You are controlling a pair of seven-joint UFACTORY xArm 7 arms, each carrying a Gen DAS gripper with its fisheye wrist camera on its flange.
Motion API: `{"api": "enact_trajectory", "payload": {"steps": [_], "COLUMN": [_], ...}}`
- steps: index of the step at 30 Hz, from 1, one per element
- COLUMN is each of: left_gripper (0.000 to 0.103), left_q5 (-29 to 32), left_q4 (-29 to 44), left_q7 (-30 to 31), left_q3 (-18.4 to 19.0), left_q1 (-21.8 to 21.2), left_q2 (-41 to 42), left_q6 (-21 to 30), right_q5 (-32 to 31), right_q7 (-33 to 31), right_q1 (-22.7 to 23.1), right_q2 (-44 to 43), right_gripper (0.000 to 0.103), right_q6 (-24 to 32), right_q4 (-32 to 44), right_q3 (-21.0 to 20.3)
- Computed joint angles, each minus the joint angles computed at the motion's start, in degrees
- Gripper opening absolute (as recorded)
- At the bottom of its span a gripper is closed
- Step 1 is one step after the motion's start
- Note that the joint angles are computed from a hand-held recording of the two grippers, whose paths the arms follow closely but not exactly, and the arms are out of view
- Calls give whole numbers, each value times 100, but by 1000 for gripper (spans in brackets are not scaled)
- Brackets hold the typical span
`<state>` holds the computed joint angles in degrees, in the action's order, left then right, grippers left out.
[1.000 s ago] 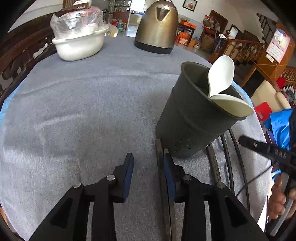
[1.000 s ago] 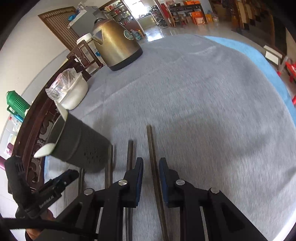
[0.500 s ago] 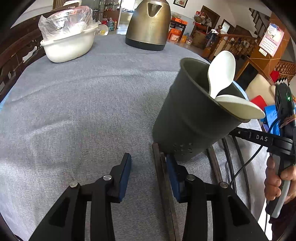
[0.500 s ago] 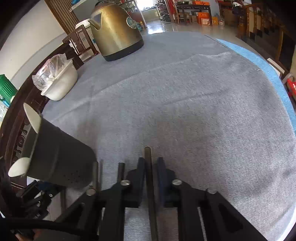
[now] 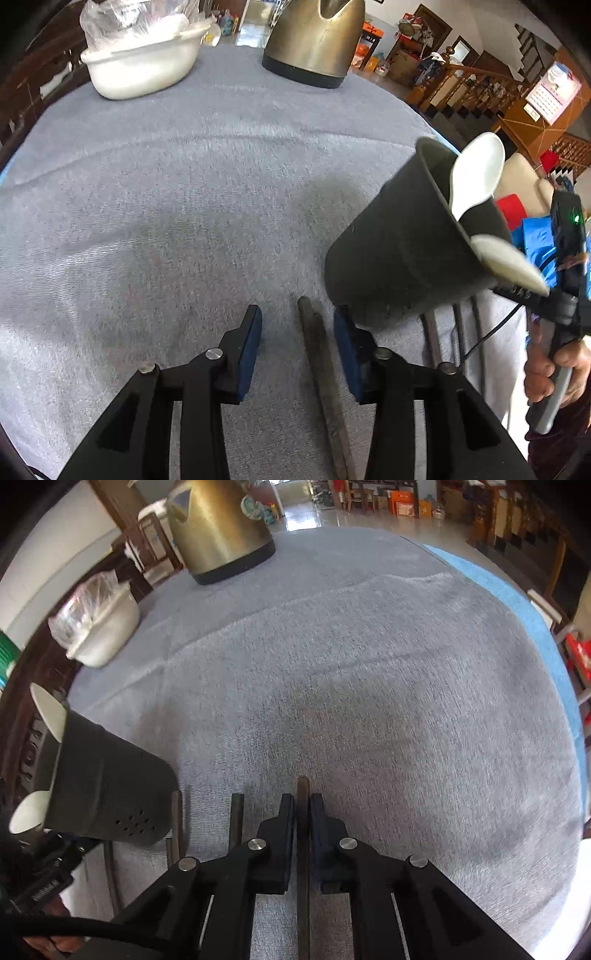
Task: Organize utensils
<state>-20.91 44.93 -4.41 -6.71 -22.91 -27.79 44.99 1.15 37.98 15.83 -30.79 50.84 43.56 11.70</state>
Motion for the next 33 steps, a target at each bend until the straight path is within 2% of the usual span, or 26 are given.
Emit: {"api": "enact_trajectory", "payload": {"steps": [3,8,11,13,19,33], "left_gripper": [18,11,11,7,7,6], "left_q5": [-30,-79,-85,-160,-250,136], "left_q4": [234,314,343,293,128,501], "left_q7": [48,39,-50,-76,-95,-314], "left_q3": [45,-71,-84,-52,46,-28], "left_q1": [6,-33,-14,-31,-22,-8], "left_q2": [257,310,340,192,-399,-1666], "left_q6": [177,294,308,319,236,68], "right_q5": [-140,-164,-20,6,-22,-312], "right_q7": [-39,-141,-160,-158,-167,145], "right_q1": [-16,51,109,114,126,-110], "right_q2": [103,63,-213,-413,-1129,-2059], "right_gripper": [10,6,6,6,6,6], "right_q6": [-62,-94,-373,-523,-857,-1440], "right_q4": [32,-38,-248,-340,-516,-99], "right_q3": [58,46,-13,-3,103,635]}}
